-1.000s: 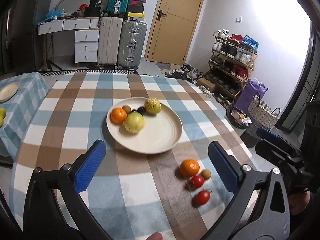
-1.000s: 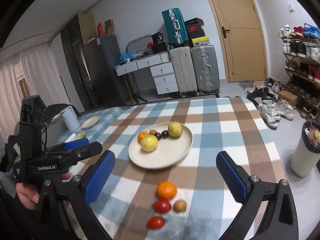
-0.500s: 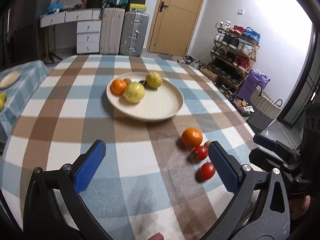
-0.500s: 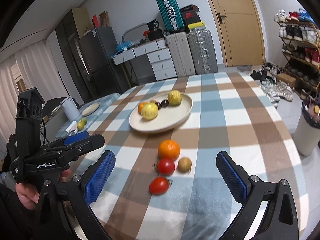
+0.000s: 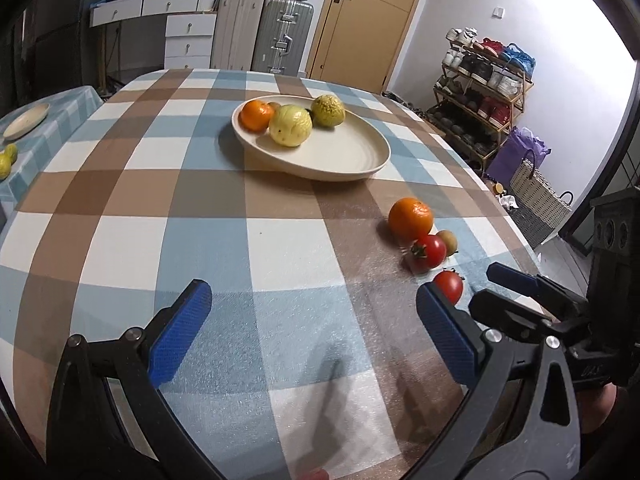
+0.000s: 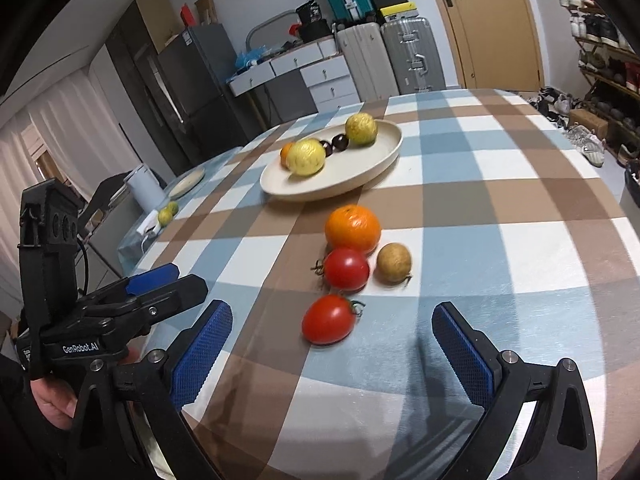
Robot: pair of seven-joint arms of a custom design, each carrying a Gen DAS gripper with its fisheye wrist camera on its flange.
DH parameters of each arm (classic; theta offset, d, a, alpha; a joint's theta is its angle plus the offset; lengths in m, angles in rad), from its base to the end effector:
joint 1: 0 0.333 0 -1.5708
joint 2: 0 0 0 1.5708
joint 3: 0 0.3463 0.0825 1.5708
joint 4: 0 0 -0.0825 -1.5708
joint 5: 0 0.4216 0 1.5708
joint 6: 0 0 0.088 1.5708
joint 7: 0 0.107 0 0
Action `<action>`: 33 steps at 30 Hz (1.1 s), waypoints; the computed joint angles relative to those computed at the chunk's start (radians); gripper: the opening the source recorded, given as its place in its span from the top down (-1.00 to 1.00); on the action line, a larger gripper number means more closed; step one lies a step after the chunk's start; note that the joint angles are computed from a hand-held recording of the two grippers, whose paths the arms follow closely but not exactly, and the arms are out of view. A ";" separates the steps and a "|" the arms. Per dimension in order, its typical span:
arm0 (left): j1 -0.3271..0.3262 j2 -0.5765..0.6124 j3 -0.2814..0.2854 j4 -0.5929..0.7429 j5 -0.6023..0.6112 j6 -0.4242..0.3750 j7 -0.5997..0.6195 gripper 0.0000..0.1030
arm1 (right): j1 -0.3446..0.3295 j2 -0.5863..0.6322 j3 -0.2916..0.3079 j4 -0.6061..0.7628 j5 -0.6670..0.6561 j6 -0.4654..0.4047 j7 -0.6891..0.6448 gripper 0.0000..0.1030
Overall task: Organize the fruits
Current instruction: 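Close the right tool on a red tomato, then close the left tool on the second red tomato while the right tool holds its tomato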
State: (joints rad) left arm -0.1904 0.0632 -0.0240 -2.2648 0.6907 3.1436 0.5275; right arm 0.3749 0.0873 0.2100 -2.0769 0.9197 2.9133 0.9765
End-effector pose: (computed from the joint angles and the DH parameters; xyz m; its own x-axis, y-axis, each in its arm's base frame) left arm 0.5662 -0.1806 0.4199 0.0310 -0.9668 0.2536 -0.7028 -0.2015 -0.6822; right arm 0.5551 0.3055 0.4652 0.4476 -0.8184 -0.3603 -0.7381 -0.1106 -0.6656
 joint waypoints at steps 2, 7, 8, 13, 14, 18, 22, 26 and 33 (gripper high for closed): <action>0.000 0.004 0.001 0.001 -0.005 0.000 0.005 -0.98 | 0.001 0.010 0.002 0.007 -0.013 -0.005 0.004 -0.97; 0.016 0.010 -0.023 -0.010 -0.130 0.029 0.121 -0.98 | 0.001 0.037 0.001 0.029 -0.097 -0.030 0.065 -0.69; 0.010 0.010 -0.019 -0.012 -0.150 0.035 0.139 -0.98 | 0.001 0.041 0.000 0.030 -0.128 -0.032 0.093 -0.58; -0.053 0.011 0.046 -0.005 -0.149 0.046 0.144 -0.98 | -0.010 0.048 0.007 0.033 -0.199 -0.046 0.145 -0.11; -0.049 0.012 0.040 -0.005 -0.171 0.045 0.162 -0.98 | -0.014 0.049 0.011 0.034 -0.203 -0.051 0.147 0.06; -0.036 0.013 0.017 -0.011 -0.276 0.040 0.246 -0.98 | -0.020 0.053 0.015 0.031 -0.258 -0.039 0.196 0.35; -0.040 0.017 0.018 -0.003 -0.319 0.028 0.284 -0.98 | -0.044 0.048 0.042 0.030 -0.173 -0.036 0.119 0.37; 0.023 0.033 -0.079 0.018 -0.510 0.010 0.464 -0.98 | -0.051 0.034 0.049 0.025 -0.053 -0.021 0.022 0.37; 0.040 0.097 -0.162 0.110 -0.737 -0.035 0.706 -0.98 | -0.040 0.004 0.017 0.015 0.083 0.007 -0.076 0.37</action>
State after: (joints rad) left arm -0.1505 0.1597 -0.1864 -2.1549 -0.0463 3.1091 1.2333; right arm 0.3348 0.0915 0.2271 -2.0623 1.0025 2.9202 0.9006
